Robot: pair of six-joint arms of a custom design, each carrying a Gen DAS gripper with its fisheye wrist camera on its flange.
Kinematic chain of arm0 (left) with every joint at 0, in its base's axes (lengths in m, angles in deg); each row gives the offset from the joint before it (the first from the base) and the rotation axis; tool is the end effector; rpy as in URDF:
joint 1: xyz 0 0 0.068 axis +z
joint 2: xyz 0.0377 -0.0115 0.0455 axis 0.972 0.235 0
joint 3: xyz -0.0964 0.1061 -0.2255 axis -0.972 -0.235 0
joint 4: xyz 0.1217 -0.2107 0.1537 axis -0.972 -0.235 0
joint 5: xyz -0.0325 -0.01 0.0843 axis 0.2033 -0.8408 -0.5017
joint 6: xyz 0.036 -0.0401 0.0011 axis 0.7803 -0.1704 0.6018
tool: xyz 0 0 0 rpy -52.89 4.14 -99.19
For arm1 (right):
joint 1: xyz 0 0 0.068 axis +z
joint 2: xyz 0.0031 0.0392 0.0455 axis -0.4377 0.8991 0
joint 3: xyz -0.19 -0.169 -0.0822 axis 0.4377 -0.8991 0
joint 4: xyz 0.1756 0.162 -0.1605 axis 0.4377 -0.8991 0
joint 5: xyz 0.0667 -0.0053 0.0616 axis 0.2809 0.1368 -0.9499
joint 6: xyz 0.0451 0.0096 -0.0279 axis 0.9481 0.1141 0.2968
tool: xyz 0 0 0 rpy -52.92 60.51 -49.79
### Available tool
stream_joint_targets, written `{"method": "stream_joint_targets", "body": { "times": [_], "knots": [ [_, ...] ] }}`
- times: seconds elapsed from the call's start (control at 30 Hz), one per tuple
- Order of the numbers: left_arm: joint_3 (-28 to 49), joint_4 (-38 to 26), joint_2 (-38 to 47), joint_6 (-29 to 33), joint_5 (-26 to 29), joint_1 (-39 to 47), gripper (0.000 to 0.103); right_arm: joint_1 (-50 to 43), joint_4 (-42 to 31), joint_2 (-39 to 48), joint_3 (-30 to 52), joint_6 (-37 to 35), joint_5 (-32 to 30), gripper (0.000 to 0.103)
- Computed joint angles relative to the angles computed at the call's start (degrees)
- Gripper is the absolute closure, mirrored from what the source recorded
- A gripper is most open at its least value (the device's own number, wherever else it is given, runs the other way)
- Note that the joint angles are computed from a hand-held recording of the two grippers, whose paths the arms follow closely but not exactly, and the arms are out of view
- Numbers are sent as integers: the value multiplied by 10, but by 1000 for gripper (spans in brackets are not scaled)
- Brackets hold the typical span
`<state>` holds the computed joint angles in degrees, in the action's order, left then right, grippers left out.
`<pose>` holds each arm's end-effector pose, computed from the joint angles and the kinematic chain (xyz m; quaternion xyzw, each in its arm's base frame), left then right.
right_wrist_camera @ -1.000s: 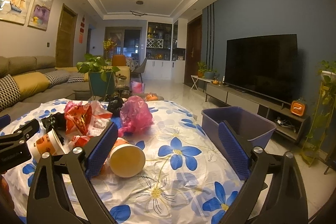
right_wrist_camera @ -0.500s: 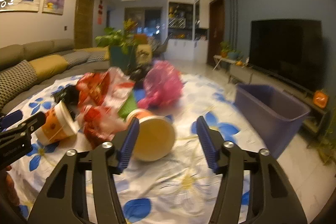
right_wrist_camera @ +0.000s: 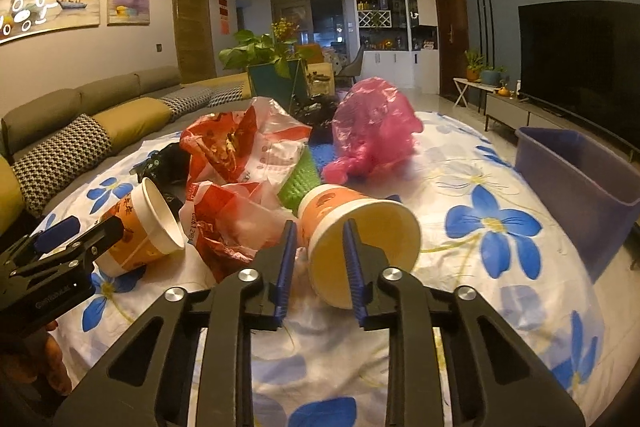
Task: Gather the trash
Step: 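Close the right tool on the lying paper cup while the left tool grasps the apple-print cup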
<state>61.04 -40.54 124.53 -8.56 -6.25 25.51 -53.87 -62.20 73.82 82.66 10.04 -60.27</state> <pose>0.1581 -0.1499 0.1380 -0.1087 0.8377 0.0241 0.5347 0.1928 -0.0753 0.1445 -0.1086 0.8378 0.1161 0.5223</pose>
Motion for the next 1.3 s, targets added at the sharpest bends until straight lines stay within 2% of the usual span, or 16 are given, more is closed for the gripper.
{"method": "stream_joint_targets", "body": {
  "times": [0.1, 0.27, 0.53, 0.8, 0.9, 1.1, 1.3],
  "knots": [
    [-4, 23, 8, 19, 16, 16, 18, 13, 15, 16, 3, 6, 9, 89],
    [-21, 83, 13, 66, 66, 52, 14, 15, 29, 34, 6, -1, 12, 98],
    [-28, 149, 35, 122, 141, 95, 13, 3, 45, 45, 6, -13, 8, 99],
    [-40, 173, 34, 130, 185, 114, 36, -18, 51, 48, 12, -14, -2, 99],
    [-42, 179, 36, 126, 181, 108, 40, -28, 50, 45, 12, -16, -8, 99],
    [-48, 163, 11, 111, 138, 65, 42, -42, 44, 24, 6, -22, -20, 99],
    [-47, 97, -54, 84, 78, 16, 42, -69, 26, 20, 11, -33, -41, 99]
  ]
}}
